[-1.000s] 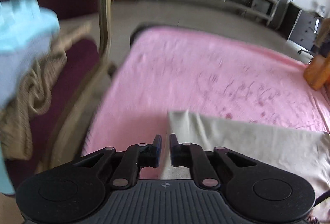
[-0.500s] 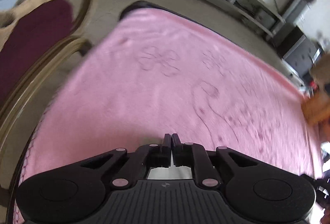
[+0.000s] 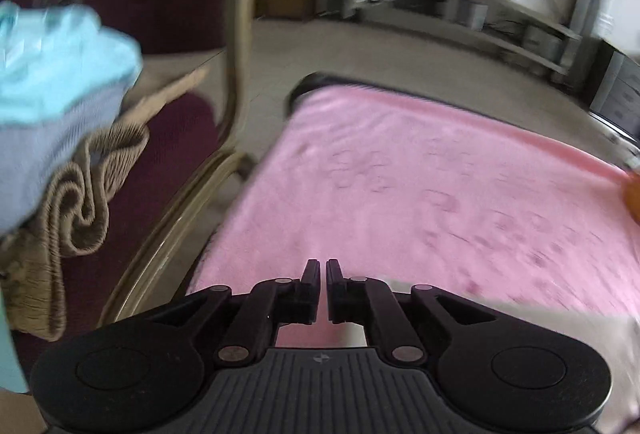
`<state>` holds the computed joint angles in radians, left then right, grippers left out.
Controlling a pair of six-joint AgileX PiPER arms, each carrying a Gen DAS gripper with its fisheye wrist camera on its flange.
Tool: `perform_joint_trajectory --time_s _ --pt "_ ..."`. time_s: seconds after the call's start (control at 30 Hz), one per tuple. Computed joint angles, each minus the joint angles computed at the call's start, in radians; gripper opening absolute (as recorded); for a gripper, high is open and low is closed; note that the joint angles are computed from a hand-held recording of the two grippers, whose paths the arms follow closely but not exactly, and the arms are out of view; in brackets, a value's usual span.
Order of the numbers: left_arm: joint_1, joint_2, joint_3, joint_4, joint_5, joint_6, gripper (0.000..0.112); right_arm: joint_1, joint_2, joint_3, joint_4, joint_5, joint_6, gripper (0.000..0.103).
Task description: Fold clothes
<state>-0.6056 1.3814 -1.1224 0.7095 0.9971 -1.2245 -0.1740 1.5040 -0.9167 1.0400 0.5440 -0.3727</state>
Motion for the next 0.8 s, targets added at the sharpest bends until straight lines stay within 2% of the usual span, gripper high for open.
perform_joint_trajectory --time_s 0.1,0.17,0.27,0.33,0.4,0.47,0.53,0.6,0.67,0.7,0.77,0.8 --pt "-0.105 -0.074 0.030 -0.004 0.015 -0.012 0.010 -0.018 -0.065 0.023 0.099 0.129 -0.091 0.015" --pt "-0.162 -0.172 0.094 -0.034 -0.029 -0.027 0.010 -0.054 -0.112 0.058 0.189 0.251 -0.147 0.017" --pt "-0.136 -0.323 0.193 -0.183 -0.186 0.048 0.010 -0.131 -0.176 0.132 0.292 0.450 -0.199 0.021" --pt "-0.061 -0.373 0.242 -0.330 -0.272 0.156 0.012 -0.168 -0.200 0.183 0.325 0.529 -0.213 0.024" --pt "-0.037 -0.323 0.235 -0.349 -0.247 0.165 0.014 -0.141 -0.179 0.184 0.309 0.492 -0.186 0.024" --pt "-0.037 -0.214 0.205 -0.327 -0.187 0.145 0.011 -0.064 -0.137 0.153 0.247 0.384 -0.140 0.024" --pt "-0.080 -0.093 0.161 -0.256 -0.098 0.088 0.011 0.015 -0.082 0.117 0.174 0.303 -0.103 0.023" --pt "-0.126 -0.023 0.143 -0.185 -0.041 0.055 0.012 0.067 -0.035 0.083 0.110 0.269 -0.096 0.023" --pt "-0.162 -0.009 0.129 -0.145 -0.004 0.039 0.017 0.099 -0.029 0.073 0.000 0.198 -0.018 0.018" --pt "-0.158 -0.016 0.136 -0.146 -0.009 0.037 0.019 0.096 -0.029 0.077 -0.047 0.173 0.027 0.000" --pt "-0.144 -0.033 0.153 -0.155 -0.023 0.036 0.020 0.036 -0.055 0.111 -0.042 0.169 0.045 0.000" --pt "-0.137 -0.042 0.162 -0.159 -0.031 0.035 0.021 0.022 -0.088 0.132 -0.069 0.130 0.068 0.000"
